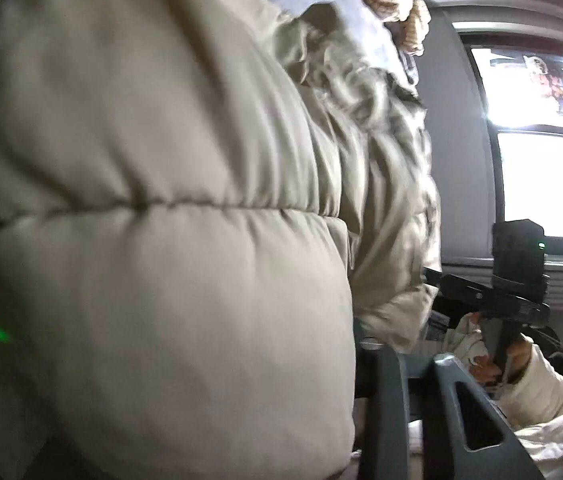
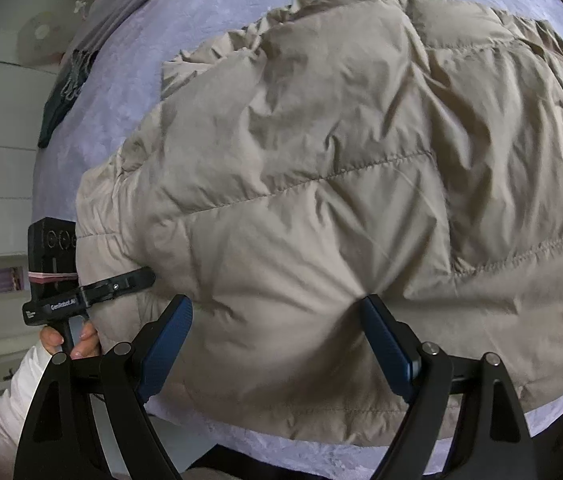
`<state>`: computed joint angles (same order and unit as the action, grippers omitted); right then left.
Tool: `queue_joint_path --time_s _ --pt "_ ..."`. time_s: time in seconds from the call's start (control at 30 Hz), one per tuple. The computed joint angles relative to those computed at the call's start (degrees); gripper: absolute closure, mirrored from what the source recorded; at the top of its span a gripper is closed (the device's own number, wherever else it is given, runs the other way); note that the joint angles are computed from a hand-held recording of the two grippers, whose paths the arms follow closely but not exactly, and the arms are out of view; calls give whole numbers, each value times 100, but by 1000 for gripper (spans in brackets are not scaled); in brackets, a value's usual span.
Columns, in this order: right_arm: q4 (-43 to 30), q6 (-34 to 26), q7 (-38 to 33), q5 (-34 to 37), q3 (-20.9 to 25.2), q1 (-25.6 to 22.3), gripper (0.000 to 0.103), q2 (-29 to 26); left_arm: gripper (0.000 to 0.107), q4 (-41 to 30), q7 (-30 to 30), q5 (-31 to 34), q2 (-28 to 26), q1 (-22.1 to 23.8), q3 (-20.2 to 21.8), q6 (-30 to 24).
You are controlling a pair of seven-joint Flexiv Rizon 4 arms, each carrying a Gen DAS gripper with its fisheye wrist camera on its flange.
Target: Fold large clothes
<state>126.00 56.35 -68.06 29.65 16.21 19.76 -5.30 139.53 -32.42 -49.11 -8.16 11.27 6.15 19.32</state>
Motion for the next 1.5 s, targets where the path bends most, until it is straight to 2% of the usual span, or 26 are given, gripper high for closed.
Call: queue_joint_path --time_s 0.07,0.17,0.23,0.27,0.3,0.4,0.6,0.8,0.9,0.97,1.1,1.17,1.2,1.27,1.33,1.43,1.5 --pt "8 -102 -143 26 -41 -77 15 126 76 18 -189 -41 234 25 56 -199" --pt "174 71 -166 -34 -132 -153 16 319 76 43 -512 -137 723 -40 104 -424" --pt "326 349 -103 -96 -178 -176 37 385 76 54 -753 -163 1031 -128 126 -496" --pt "367 457 -152 -25 -207 -200 68 377 76 59 -943 -186 1207 -196 120 -516" --pt "370 493 -207 63 -232 -222 83 343 76 56 -1138 -203 1350 -267 110 -522" --pt "369 848 -696 477 -235 -295 90 88 76 -2 -1762 -190 1719 -537 1 -387" --pt "-2 954 -1977 1699 -73 -792 98 -461 76 -302 -2846 -173 2053 -1250 -344 25" --pt "-418 626 -3042 2583 35 -1284 103 -908 76 -794 -3763 252 1841 -2032 -823 800" --pt "-609 301 -3527 3045 40 -1578 103 -1068 76 -1116 -4221 668 1561 -2348 -1014 1109" --pt "-685 -145 -3792 3273 -25 -1832 103 -1056 76 -1342 -4426 884 1363 -2520 -1105 1258" --pt "-550 -885 -4111 3556 -359 -2278 101 -635 75 -1669 -4593 1178 1036 -2743 -1187 1325" --pt "-381 -1120 -4238 3573 -608 -2441 100 -320 68 -1806 -4610 1179 821 -2853 -1262 1333" --pt "-269 -1212 -4261 3533 -747 -2522 100 -142 57 -1858 -4542 1095 714 -2901 -1295 1316" --pt "-38 -1407 -4310 3460 -1036 -2686 100 203 52 -1976 -4442 1055 483 -2999 -1386 1295" --pt "119 -1529 -4328 3337 -1289 -2783 100 418 31 -2101 -4018 776 195 -3075 -1504 1202" --pt "404 -1617 -4217 3015 -1629 -2967 100 742 18 -2201 -3455 420 -172 -3190 -1662 1311" --pt "562 -1638 -4103 2763 -1794 -3057 100 930 17 -2154 -3255 237 -274 -3245 -1703 1485"
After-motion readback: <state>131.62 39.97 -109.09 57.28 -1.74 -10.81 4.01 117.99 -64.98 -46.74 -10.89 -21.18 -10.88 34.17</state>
